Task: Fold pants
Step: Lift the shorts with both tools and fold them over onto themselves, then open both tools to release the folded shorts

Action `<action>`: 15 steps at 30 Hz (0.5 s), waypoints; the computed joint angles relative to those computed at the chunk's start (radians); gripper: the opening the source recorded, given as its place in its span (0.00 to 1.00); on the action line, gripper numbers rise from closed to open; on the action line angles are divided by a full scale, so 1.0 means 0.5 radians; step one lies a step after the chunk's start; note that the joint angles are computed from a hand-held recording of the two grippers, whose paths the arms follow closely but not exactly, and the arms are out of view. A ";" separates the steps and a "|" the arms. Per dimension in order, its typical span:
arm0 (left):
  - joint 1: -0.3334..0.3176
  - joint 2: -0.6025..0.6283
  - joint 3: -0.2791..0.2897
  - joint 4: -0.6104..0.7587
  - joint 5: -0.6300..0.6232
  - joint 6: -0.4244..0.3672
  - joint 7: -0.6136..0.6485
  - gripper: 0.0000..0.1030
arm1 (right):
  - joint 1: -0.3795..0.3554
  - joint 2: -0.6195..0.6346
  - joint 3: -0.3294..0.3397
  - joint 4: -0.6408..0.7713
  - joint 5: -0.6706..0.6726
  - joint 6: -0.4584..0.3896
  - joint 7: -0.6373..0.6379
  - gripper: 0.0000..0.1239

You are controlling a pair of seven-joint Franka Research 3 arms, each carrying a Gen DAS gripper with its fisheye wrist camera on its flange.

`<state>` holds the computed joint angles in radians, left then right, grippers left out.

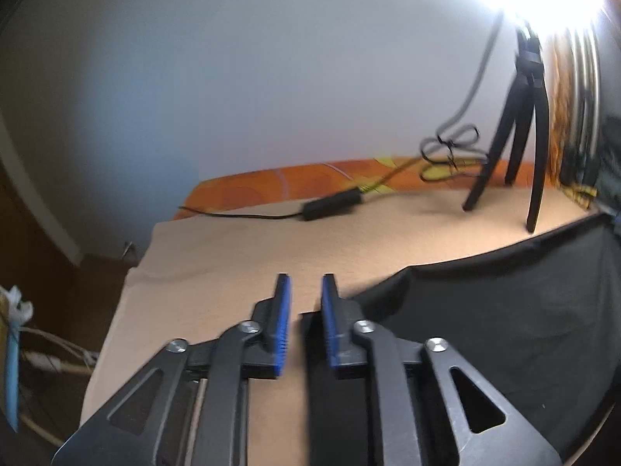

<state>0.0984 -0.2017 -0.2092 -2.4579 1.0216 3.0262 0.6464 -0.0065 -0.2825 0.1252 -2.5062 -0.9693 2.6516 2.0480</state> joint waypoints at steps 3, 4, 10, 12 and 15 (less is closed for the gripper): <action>0.042 -0.185 0.044 -0.150 0.015 0.066 -0.001 0.31 | 0.008 -0.003 -0.009 0.001 0.040 -0.005 -0.033 0.16; -0.028 -0.267 0.146 -0.252 -0.139 0.106 0.143 0.31 | 0.006 -0.022 -0.012 -0.006 0.049 0.007 -0.022 0.23; -0.526 -0.594 0.666 -0.642 -0.718 0.073 0.734 0.31 | 0.026 -0.246 -0.028 -0.131 0.341 0.142 -0.155 0.32; -0.656 -0.676 0.764 -0.718 -0.841 0.021 0.857 0.33 | 0.096 -0.400 -0.075 -0.231 0.555 0.175 -0.286 0.34; -0.721 -0.784 0.758 -0.811 -0.956 -0.012 0.931 0.33 | 0.246 -0.705 -0.160 -0.420 0.879 0.149 -0.467 0.45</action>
